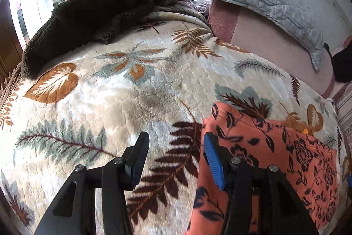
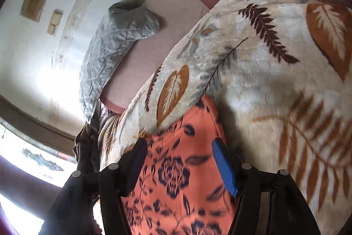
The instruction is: Fold small clothes
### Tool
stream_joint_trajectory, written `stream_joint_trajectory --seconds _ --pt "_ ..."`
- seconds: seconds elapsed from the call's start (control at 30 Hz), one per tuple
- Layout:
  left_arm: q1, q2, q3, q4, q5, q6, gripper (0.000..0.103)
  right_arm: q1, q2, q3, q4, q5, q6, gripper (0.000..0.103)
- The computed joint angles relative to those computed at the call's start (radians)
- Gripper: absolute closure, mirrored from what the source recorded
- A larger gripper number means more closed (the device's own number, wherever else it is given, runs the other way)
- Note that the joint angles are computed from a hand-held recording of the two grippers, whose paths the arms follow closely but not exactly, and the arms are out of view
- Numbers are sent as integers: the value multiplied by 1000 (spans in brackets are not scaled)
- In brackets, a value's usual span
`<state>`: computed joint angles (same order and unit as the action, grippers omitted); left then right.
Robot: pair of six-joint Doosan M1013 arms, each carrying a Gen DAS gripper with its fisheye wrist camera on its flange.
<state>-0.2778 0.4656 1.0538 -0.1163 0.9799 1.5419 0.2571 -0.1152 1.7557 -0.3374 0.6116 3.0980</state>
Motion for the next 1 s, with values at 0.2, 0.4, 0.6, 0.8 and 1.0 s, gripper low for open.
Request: stream_joint_trajectory --seconds 0.2,0.4,0.6,0.8,1.0 --pt "8 -150 225 -64 -78 106 47 223 -44 75 -174 -53 287 30" --pt "9 -168 299 38 -55 29 43 233 -17 79 -184 -26 309 30" --pt "9 -223 319 105 -112 -3 41 266 -42 91 -357 28 547 30" --pt "9 -184 291 132 19 -10 38 273 -32 112 -243 -9 459 29" --pt "-10 -246 321 47 -138 56 36 275 -53 151 -320 -21 587 29"
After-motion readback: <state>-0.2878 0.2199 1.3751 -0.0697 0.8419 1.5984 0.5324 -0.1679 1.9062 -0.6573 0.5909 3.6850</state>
